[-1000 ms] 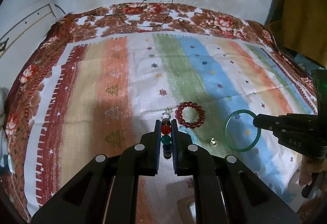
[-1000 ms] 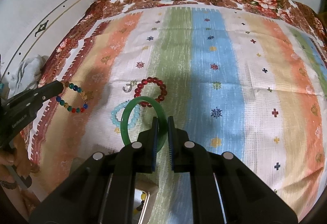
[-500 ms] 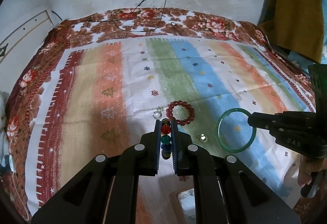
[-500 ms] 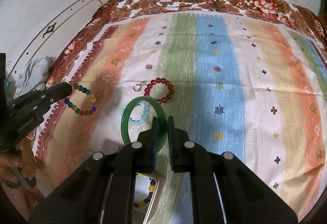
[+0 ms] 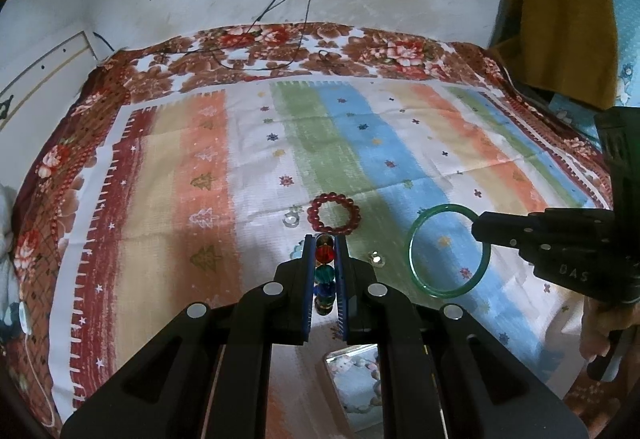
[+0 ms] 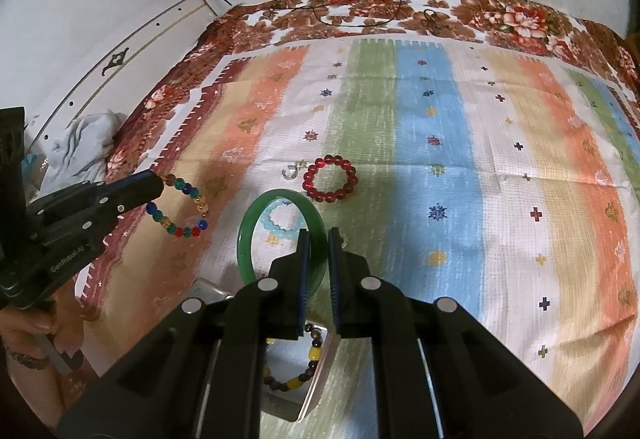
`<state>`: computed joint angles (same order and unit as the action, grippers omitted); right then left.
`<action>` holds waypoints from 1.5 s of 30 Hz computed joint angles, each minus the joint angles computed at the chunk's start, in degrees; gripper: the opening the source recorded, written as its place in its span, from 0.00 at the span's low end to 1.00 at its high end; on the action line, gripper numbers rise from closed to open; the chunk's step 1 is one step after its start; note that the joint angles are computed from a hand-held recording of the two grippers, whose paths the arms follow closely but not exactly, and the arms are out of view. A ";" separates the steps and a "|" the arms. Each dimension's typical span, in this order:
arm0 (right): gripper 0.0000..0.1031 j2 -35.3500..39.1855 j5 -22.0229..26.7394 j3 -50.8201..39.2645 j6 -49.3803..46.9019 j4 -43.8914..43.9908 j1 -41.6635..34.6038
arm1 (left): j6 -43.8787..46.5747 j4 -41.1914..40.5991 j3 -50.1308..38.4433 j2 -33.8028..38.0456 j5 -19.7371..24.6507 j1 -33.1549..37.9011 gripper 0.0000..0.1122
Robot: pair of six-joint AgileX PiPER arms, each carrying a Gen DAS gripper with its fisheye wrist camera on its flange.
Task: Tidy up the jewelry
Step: 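Carry both pieces to the silver tin and open both tools to drop them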
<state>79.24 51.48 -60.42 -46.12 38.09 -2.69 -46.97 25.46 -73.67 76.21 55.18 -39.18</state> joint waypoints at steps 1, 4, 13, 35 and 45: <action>0.10 -0.61 0.30 0.47 -0.49 0.33 -0.24 | -0.31 0.23 0.16 -0.33 0.09 -0.62 0.08; 0.10 -1.82 0.78 1.38 -1.26 0.70 -0.51 | -1.60 1.05 0.76 -1.21 0.38 -2.49 0.08; 0.10 -5.40 2.23 4.84 -3.60 1.37 -1.58 | -6.41 3.93 3.15 -3.92 1.70 -8.82 0.08; 0.55 -10.41 2.09 11.88 -5.20 0.08 -4.18 | -13.76 5.28 8.10 -5.78 3.55 -16.33 0.32; 0.55 -5.75 -0.35 9.30 -1.74 -1.93 -2.00 | -10.60 2.43 9.44 -4.88 2.40 -9.67 0.40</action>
<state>73.49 51.13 -51.11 -47.86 36.15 -4.69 -57.57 27.88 -64.23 71.32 57.58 -48.85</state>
